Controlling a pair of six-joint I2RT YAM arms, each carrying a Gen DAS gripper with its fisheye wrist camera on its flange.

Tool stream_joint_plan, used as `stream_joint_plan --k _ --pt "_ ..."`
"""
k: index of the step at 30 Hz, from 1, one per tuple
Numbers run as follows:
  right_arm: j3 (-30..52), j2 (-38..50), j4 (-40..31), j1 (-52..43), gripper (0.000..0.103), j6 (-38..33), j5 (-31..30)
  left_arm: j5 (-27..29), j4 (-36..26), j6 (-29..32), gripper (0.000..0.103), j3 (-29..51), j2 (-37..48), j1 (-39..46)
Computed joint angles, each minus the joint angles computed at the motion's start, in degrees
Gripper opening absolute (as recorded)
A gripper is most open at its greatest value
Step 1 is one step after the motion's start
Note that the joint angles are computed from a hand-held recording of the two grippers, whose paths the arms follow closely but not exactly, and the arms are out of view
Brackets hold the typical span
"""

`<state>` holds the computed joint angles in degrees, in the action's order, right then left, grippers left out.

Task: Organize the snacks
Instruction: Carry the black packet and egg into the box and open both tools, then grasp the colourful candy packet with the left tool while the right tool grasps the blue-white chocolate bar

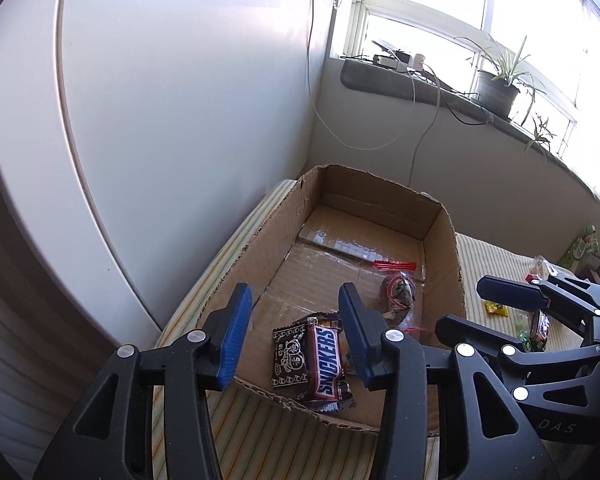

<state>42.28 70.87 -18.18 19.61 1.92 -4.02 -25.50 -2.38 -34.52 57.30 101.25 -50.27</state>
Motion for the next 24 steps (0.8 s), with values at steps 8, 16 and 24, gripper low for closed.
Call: stream_joint_plan --k 8,16,24 --pt "-3.3 -6.6 -2.4 -6.2 0.062 -1.8 -2.7 -1.2 -0.2 -0.5 0.044 0.6 -0.8 -2.4" --pt "-7.7 -14.0 -7.3 -21.4 0.062 -8.2 -9.5 -1.7 -1.1 -0.7 0.044 4.1 1.0 -7.3" --pt "-9.7 -12.3 -9.1 -42.4 0.062 -18.6 -15.4 -0.4 -2.2 -0.8 0.044 9.4 5.7 -11.8"
